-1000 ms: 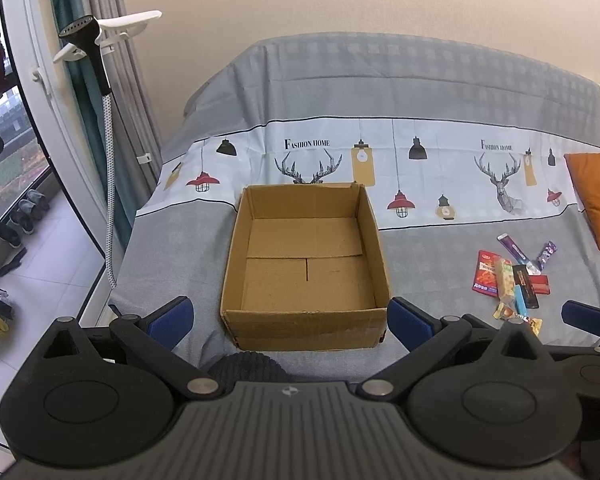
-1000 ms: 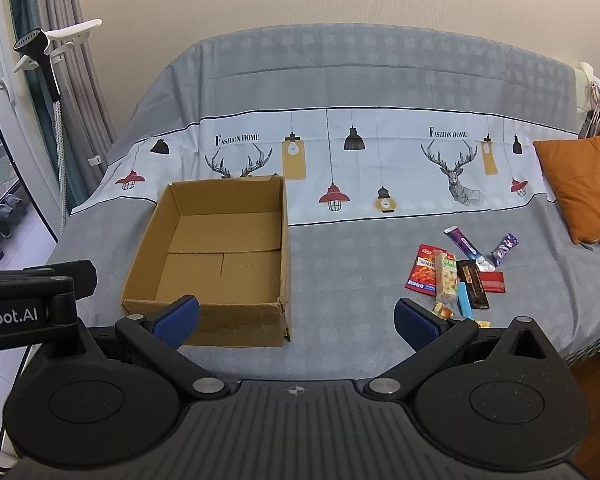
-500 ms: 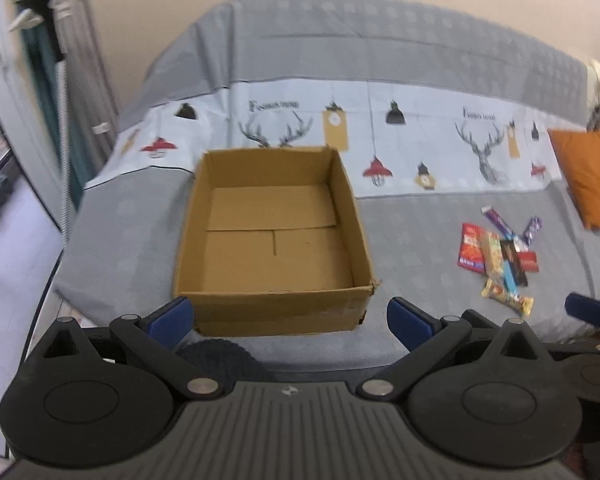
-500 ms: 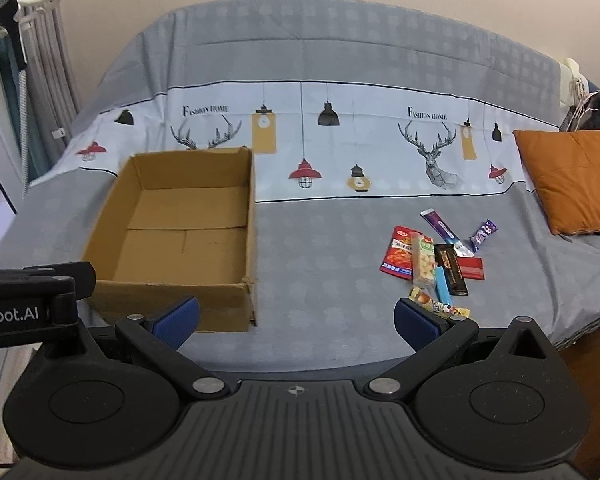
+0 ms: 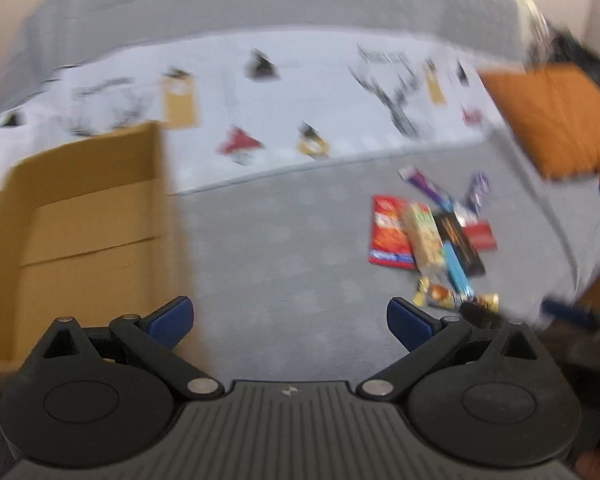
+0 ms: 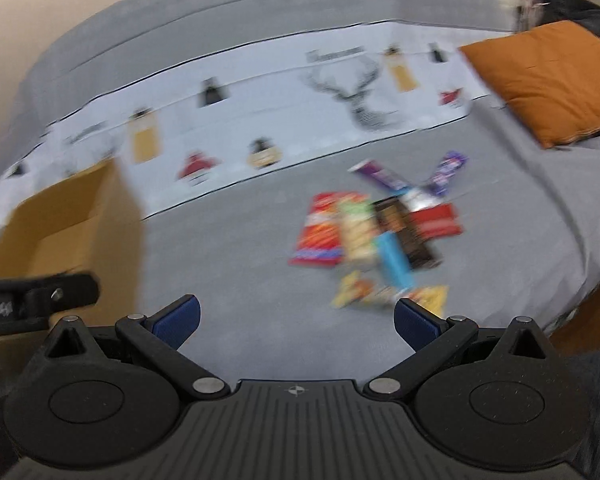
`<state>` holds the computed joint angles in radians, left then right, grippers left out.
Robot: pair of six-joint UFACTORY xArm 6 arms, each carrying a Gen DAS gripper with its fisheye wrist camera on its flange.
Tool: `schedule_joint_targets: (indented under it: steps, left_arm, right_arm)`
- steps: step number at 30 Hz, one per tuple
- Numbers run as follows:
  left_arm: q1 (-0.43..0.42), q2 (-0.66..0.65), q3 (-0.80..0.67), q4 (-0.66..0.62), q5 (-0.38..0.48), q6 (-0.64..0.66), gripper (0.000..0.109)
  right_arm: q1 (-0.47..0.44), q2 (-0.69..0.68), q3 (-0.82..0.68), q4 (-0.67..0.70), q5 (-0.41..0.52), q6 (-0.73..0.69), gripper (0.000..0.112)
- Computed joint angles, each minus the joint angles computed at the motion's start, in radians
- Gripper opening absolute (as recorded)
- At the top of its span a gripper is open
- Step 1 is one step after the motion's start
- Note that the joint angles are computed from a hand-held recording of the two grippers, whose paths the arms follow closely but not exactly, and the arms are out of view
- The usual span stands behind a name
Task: Organize snacks
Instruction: 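Grasp red spicy-strip packet with left tool while right tool grasps green-labelled snack bag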
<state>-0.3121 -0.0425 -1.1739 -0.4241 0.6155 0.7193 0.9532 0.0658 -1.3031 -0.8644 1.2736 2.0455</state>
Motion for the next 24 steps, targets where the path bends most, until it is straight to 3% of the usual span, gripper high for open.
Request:
schedule_joint_targets:
  steps: [3,5,7,9,10,12,13,14,16,17,19,22,24]
  left_arm:
    - [-0.079,0.133,-0.08,0.046,-0.02,-0.03,0.103]
    - [-0.108,0.264,-0.194,-0.055,0.039,0.076,0.103]
    - [-0.131,0.395,-0.323,-0.09,0.092,0.106,0.103]
    - [-0.163,0.504,-0.425,-0.094,0.06,0.097,0.103]
    - [-0.179,0.55,-0.465,-0.101,0.028,0.111,0.103]
    - [-0.207,0.639,-0.544,-0.066,-0.024,0.121,0.101]
    - [-0.215,0.681,-0.595,-0.04,-0.006,0.118,0.095]
    - [-0.216,0.714,-0.646,-0.023,0.044,0.119,0.08]
    - [-0.215,0.815,-0.802,0.021,0.19,0.077,0.06]
    - [-0.214,0.848,-0.848,0.022,0.229,0.06,0.057]
    - [-0.205,0.865,-0.858,-0.037,0.216,0.071,0.057]
    - [-0.193,0.907,-0.919,-0.079,0.245,0.047,0.056]
    - [-0.193,0.908,-0.921,-0.075,0.237,0.048,0.047]
  right_arm:
    - [-0.058,-0.124,0.222,-0.104,-0.059,0.147,0.102]
    - [-0.118,-0.208,0.343,-0.151,-0.127,0.243,0.102]
    - [-0.187,-0.245,0.411,-0.19,-0.194,0.219,0.102]
    - [-0.242,-0.24,0.452,-0.254,-0.253,0.167,0.1]
    - [-0.266,-0.234,0.472,-0.294,-0.298,0.156,0.094]
    - [-0.348,-0.225,0.517,-0.356,-0.474,0.194,0.076]
    - [-0.39,-0.215,0.532,-0.423,-0.57,0.273,0.06]
    - [-0.426,-0.194,0.526,-0.475,-0.643,0.324,0.053]
    - [-0.468,-0.14,0.49,-0.53,-0.732,0.343,0.05]
    - [-0.482,-0.115,0.467,-0.522,-0.763,0.315,0.05]
    - [-0.509,-0.072,0.432,-0.476,-0.815,0.271,0.036]
    - [-0.567,-0.047,0.428,-0.503,-0.913,0.377,0.042]
    - [-0.576,-0.029,0.41,-0.501,-0.922,0.376,0.043]
